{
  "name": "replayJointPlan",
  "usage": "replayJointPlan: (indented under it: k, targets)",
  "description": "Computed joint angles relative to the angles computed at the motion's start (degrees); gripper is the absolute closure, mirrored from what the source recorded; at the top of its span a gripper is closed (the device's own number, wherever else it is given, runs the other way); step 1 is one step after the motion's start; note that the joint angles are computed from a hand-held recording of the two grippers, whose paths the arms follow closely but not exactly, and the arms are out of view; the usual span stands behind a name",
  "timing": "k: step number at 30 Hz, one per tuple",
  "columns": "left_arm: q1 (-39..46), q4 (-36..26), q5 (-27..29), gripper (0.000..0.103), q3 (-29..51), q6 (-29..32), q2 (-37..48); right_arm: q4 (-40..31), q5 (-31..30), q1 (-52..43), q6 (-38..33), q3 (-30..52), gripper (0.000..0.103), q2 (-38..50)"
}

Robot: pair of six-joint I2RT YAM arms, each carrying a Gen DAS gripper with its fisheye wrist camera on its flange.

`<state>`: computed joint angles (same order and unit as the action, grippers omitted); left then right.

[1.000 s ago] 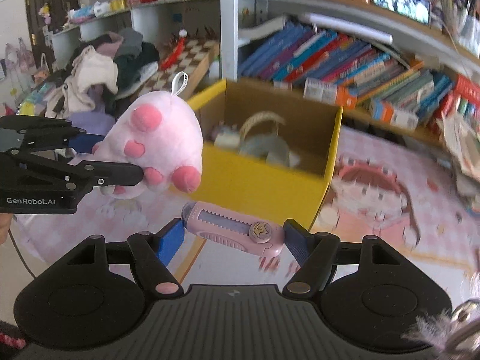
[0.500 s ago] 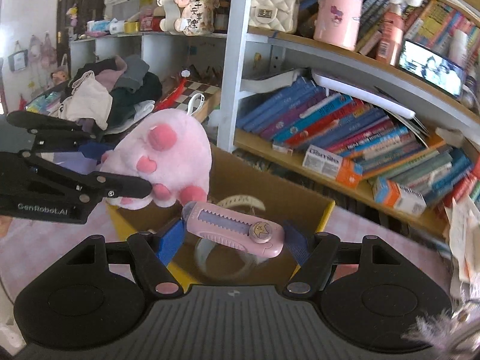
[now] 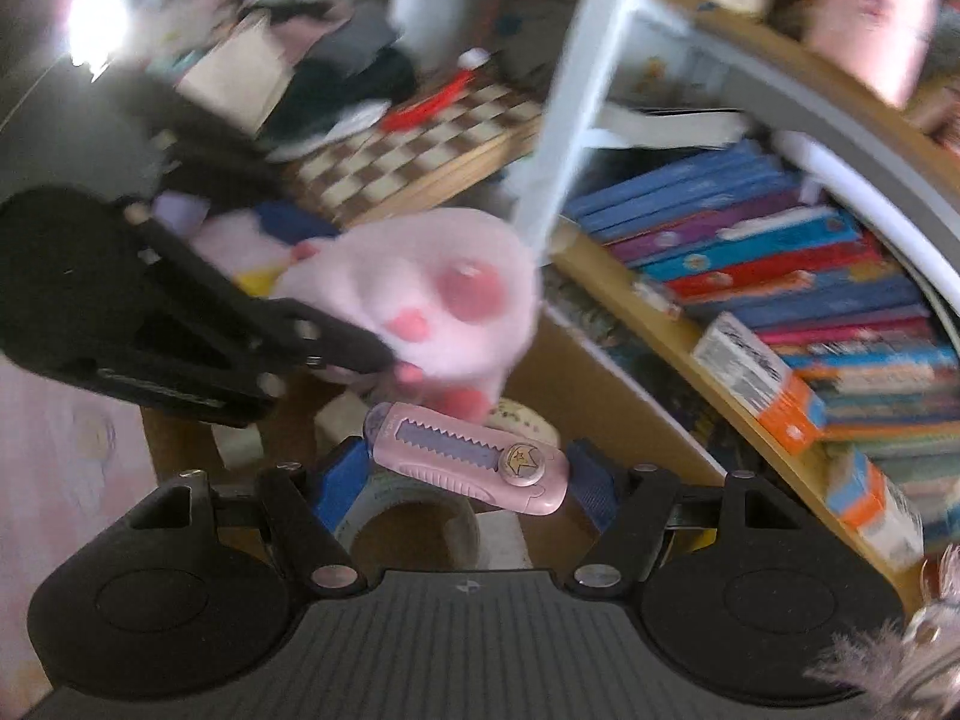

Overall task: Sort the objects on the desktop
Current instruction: 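Carry the pig plush with the left tool while the right tool carries the cutter to the box, then open both tools inside the yellow box, dropping the plush and cutter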

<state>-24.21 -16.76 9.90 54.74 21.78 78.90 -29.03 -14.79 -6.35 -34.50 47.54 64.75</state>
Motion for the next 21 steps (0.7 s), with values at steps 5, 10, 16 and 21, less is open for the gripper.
replayJointPlan:
  k: [5,10,16,21]
  targets:
    - [-2.12,-0.12,-2.98,0.058,3.13,2.13,5.13,0.44,-0.26,0.18,-5.82,2.69,0.032,7.52]
    - [-3.18,-0.36,-4.55,0.057,6.78,0.91,9.23,-0.13,-1.01,-0.3,-8.27,6.75,0.032,14.32]
    - [-4.51,-1.98,-7.25,0.055,10.46,1.06,13.91,-2.26,-3.95,-1.49,-9.71,10.89,0.032,19.21]
    - [-4.44,-3.34,-9.31,0.049,12.19,-0.74,16.02,-2.49,-4.69,-1.56,-10.54,11.75,0.04,20.65]
